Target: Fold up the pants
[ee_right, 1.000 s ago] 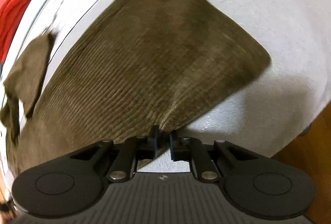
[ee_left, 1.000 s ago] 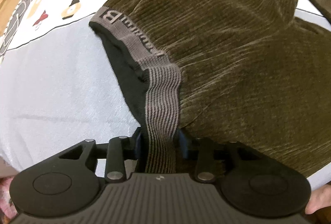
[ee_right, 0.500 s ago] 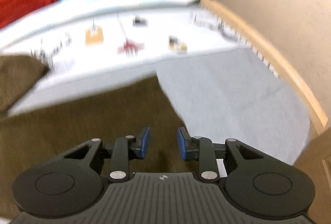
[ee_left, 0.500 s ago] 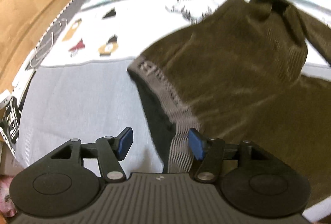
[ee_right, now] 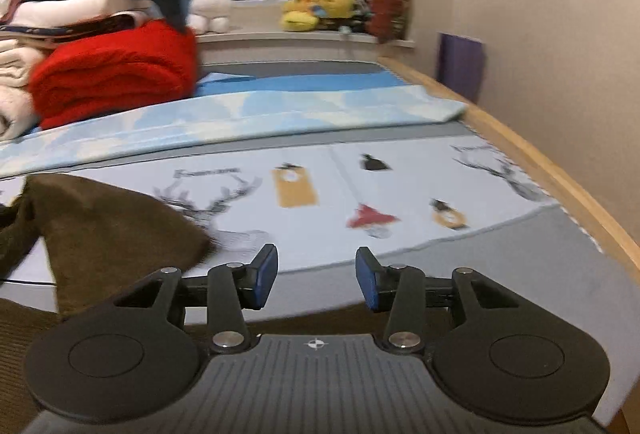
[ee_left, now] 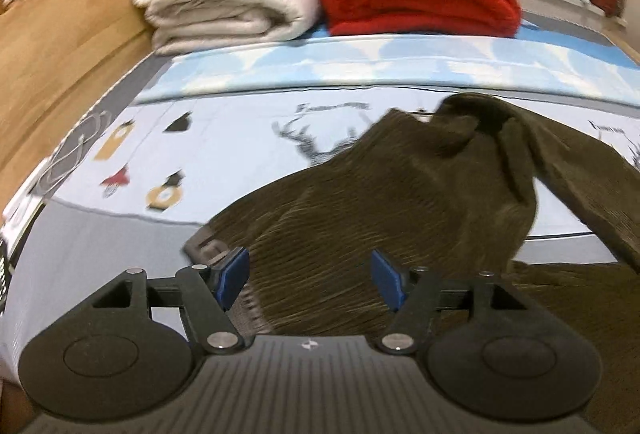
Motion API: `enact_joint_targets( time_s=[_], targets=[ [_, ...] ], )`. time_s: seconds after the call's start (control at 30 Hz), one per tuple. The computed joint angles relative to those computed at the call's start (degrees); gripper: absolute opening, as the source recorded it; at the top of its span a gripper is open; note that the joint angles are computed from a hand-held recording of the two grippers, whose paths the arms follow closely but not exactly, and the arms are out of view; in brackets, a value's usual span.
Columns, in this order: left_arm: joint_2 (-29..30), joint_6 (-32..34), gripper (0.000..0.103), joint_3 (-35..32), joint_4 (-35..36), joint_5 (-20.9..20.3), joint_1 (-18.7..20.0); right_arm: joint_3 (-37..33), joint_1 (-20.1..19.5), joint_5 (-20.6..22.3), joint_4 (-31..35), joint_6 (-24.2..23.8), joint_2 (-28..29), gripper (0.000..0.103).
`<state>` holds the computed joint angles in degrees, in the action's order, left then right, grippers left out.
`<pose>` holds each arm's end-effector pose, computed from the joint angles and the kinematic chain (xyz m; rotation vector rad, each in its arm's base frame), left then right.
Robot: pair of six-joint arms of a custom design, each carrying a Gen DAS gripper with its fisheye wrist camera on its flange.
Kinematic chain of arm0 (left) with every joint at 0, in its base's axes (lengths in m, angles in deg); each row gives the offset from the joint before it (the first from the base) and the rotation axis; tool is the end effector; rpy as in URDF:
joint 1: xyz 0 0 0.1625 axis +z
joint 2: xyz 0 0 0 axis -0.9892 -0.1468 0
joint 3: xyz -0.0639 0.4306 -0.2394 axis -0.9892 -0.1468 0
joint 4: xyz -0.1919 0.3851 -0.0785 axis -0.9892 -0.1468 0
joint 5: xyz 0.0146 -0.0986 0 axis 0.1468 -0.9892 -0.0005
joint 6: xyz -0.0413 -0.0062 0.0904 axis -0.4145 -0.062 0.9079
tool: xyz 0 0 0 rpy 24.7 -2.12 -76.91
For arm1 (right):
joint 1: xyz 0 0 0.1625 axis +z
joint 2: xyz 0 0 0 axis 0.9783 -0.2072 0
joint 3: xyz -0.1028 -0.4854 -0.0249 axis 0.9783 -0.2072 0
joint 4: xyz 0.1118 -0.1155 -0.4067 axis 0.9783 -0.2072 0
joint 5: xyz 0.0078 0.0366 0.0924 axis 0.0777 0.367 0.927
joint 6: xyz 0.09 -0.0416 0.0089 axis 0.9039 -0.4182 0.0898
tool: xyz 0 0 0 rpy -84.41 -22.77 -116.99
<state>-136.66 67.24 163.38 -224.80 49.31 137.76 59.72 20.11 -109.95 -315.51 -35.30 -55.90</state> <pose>0.0340 -0.3610 0.3863 0.0413 1.9350 -0.9055 0.1452 -0.4637 0.2004 0.4332 -2.0836 1.1028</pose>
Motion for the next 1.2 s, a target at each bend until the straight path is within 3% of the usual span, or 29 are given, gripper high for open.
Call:
enact_joint_targets(
  time_s=[0.23, 0.3, 0.33, 0.37, 0.4, 0.43, 0.5, 0.6, 0.63, 0.73, 0.8, 1.0, 1.07, 1.13, 1.2],
  targets=[
    [11.9, 8.6, 0.071, -0.5, -19.0, -5.4, 0.8, -5.0, 5.3, 1.7, 5.2, -1.3, 5.0, 0.044],
    [14.4, 11.9, 0.054, -0.7, -25.5, -8.5, 0.8, -6.7, 6.5, 2.4, 6.7, -1.0, 6.6, 0.040],
    [14.8, 11.1, 0.023, -1.5, -25.8, -11.3, 1.2, -7.6, 6.9, 3.1, 8.3, -0.1, 7.1, 0.032],
    [15.1, 8.8, 0.002, -2.8, -23.6, -14.6, 2.2, -8.0, 7.3, 3.8, 9.8, 0.8, 7.3, 0.024],
    [16.0, 5.0, 0.001, -5.1, -19.1, -17.2, 3.5, -8.7, 7.7, 4.7, 11.6, 2.0, 7.6, 0.022],
    [17.4, 2.0, 0.001, -7.1, -15.5, -17.4, 4.2, -9.4, 8.0, 5.7, 13.2, 3.0, 8.0, 0.021],
    [20.8, 0.2, 0.000, -9.6, -15.7, -16.7, 4.9, -10.7, 8.4, 7.1, 16.0, 3.8, 9.0, 0.021],
    [25.0, 5.8, 0.001, -10.8, -28.5, -23.7, 7.6, -12.8, 8.7, 8.5, 25.0, 5.6, 10.0, 0.021],
    [26.6, 7.6, 0.002, -11.2, -31.0, -24.9, 8.5, -13.6, 8.7, 8.7, 28.3, 5.6, 10.5, 0.023],
    [30.3, 9.4, 0.002, -13.3, -32.6, -26.2, 10.3, -15.6, 8.7, 7.6, 37.5, 4.9, 11.9, 0.044],
    [31.4, 10.0, 0.003, -14.5, -33.4, -29.2, 11.6, -16.9, 8.5, 7.0, 43.1, 3.4, 12.9, 0.046],
    [37.2, 14.2, 0.017, -19.0, -35.1, -33.7, 15.1, -18.5, 8.2, 3.8, 48.3, -0.1, 15.5, 0.047],
    [39.0, 14.2, 0.031, -20.8, -33.6, -33.9, 16.2, -19.0, 8.2, 3.3, 49.2, -0.5, 16.1, 0.047],
    [40.2, 14.3, 0.042, -22.1, -32.5, -34.8, 17.4, -19.1, 8.5, 2.2, 48.8, -3.1, 16.8, 0.047],
    [41.2, 13.9, 0.042, -23.2, -31.8, -35.8, 18.3, -18.7, 8.9, 1.4, 46.3, -7.2, 17.8, 0.045]
  ],
)
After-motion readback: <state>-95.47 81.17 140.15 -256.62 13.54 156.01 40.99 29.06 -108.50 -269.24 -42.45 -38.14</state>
